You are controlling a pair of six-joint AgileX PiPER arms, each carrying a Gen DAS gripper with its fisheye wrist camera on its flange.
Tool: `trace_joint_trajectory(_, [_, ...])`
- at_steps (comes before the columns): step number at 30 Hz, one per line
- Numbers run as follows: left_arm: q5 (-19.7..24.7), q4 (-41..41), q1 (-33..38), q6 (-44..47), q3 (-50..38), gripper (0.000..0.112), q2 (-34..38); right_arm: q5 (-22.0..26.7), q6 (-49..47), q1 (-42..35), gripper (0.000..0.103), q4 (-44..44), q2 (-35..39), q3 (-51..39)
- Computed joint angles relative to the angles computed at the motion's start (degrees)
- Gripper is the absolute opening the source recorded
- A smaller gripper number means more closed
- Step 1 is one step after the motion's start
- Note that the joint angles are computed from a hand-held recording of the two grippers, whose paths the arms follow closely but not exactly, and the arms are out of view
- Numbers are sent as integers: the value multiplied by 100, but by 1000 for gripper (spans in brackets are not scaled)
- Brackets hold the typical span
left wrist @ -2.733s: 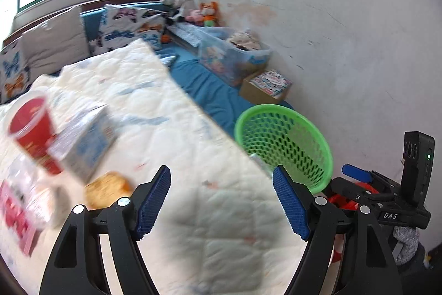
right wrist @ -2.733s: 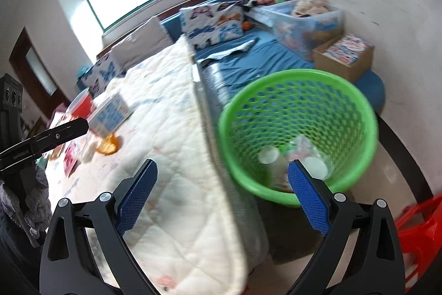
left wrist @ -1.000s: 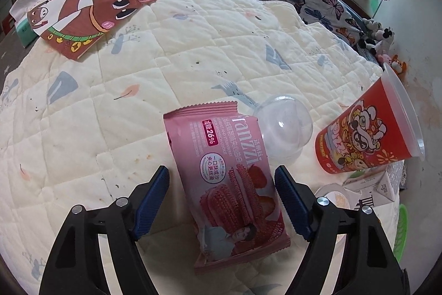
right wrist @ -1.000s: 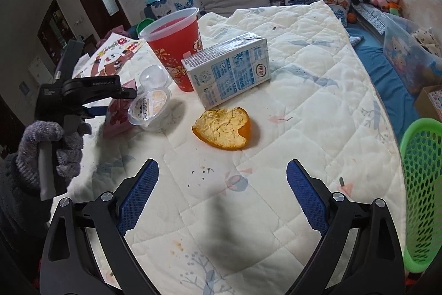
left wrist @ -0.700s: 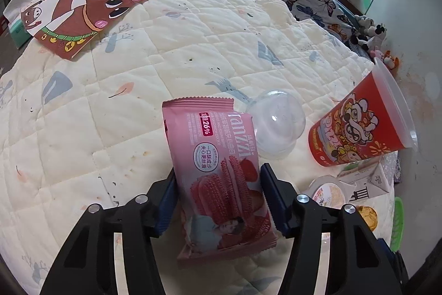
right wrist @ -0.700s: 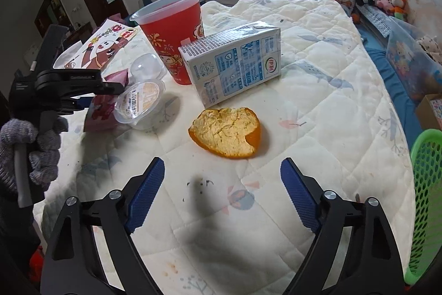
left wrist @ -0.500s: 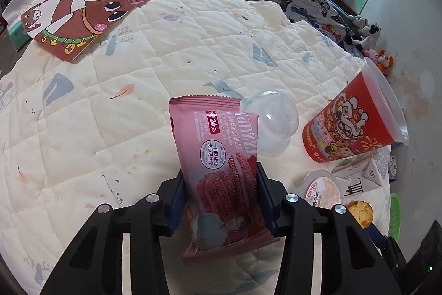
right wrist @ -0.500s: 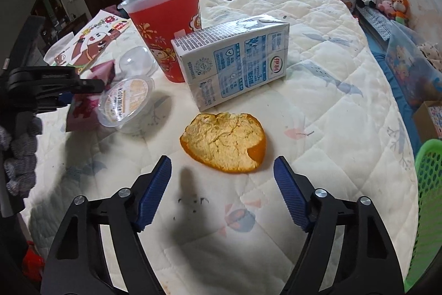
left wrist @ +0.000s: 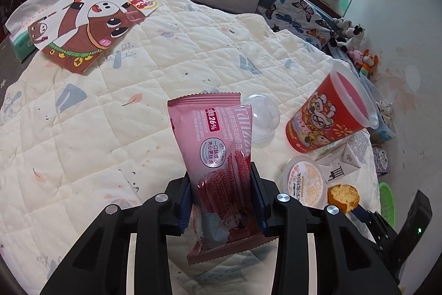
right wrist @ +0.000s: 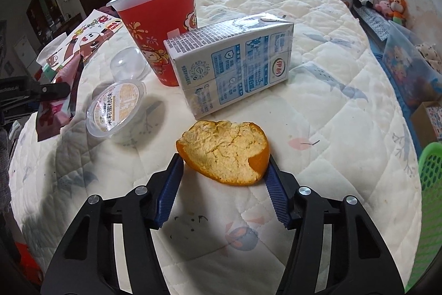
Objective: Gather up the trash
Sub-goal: 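Grasp the pink snack bag with left gripper while right grasps orange peel, then carry the orange peel and pink snack bag to the basket and release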
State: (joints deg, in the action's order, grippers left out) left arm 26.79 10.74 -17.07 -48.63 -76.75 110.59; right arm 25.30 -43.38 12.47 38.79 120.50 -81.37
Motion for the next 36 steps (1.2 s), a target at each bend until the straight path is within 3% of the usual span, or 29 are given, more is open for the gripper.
trace_joint_trajectory(5, [-57, 69, -68, 28, 232, 36, -308, -147, 82, 56, 62, -51, 20, 10])
trace_joint_trajectory(10, [-59, 172, -152, 24, 390, 36, -571, -66, -227, -36, 49, 312, -105, 146])
trace_joint_trajectory(18, [-115, 235, -446, 68, 483, 36, -851, -161, -1092, -214, 44, 1233, -651, 867])
trace_joint_trajectory(29, [38, 149, -1105, 201, -67, 36, -578, -226, -2509, -759, 41, 2453, -1597, 2135])
trace_joint_trajectory(36, [392, -160, -1565, 640, -968, 36, -71, 6, -3095, -1540, 41, 2930, -2119, 2672])
